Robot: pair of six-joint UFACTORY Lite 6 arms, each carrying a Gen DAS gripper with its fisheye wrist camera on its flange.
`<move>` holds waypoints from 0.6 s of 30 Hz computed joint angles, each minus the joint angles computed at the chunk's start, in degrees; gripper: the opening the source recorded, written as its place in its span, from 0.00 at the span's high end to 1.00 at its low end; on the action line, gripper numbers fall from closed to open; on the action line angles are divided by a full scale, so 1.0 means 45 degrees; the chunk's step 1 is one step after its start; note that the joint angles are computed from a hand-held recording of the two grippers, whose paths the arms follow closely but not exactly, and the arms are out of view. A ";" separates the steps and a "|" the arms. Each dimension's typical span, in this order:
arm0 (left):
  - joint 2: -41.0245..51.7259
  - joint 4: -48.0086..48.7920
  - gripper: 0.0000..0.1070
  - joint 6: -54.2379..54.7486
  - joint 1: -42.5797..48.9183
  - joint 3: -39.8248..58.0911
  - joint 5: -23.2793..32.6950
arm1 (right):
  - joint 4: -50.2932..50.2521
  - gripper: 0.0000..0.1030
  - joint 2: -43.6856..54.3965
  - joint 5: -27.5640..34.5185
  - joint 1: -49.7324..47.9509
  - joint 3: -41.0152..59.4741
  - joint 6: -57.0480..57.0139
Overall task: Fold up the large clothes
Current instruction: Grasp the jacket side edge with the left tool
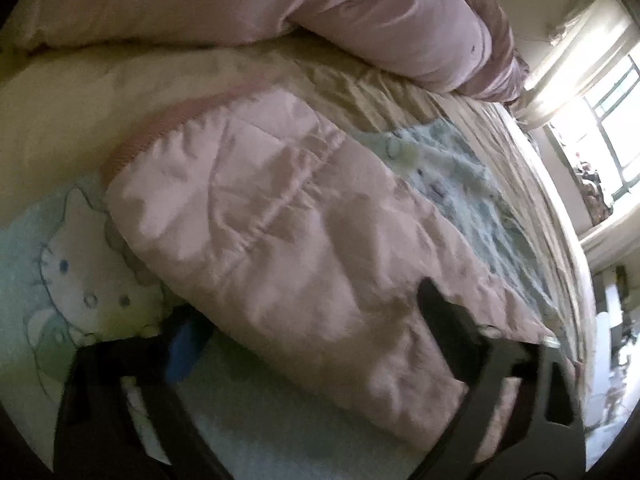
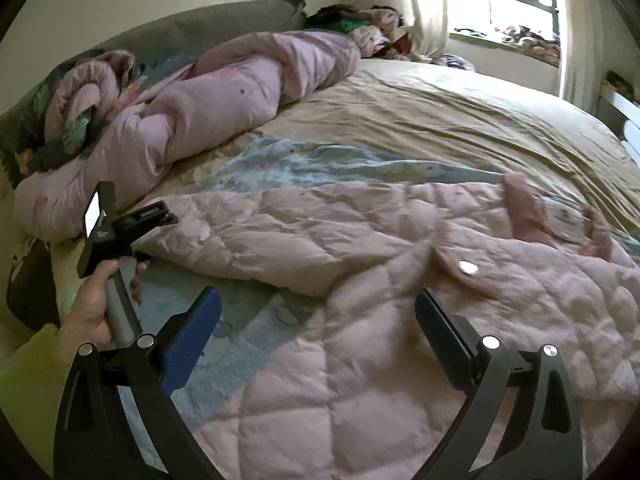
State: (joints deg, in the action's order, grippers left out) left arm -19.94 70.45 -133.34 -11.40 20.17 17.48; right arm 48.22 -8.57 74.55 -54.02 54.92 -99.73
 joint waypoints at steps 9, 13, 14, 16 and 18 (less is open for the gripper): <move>-0.3360 -0.2456 0.87 0.3590 -0.0935 0.0162 0.2292 | -0.0210 0.06 0.1953 0.0931 -0.1928 0.1805 -0.0303; -0.4006 -0.2438 0.88 0.3964 -0.2503 0.1014 0.4296 | -0.0242 0.06 0.2422 0.1008 -0.2267 0.2230 -0.0331; -0.4014 -0.2329 0.88 0.3940 -0.2986 0.1247 0.4843 | -0.0243 0.06 0.2636 0.1072 -0.2355 0.2448 -0.0252; -0.4036 -0.2193 0.88 0.4003 -0.3681 0.1695 0.5611 | -0.0167 0.06 0.2921 0.1173 -0.2548 0.2746 -0.0164; -0.4151 -0.2116 0.88 0.3967 -0.4424 0.2102 0.6365 | -0.0104 0.06 0.3119 0.1274 -0.2698 0.2952 -0.0048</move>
State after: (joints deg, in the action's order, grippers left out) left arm -38.62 60.93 -115.49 -31.31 29.63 46.13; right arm 47.75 5.47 80.29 -66.16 68.20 -99.95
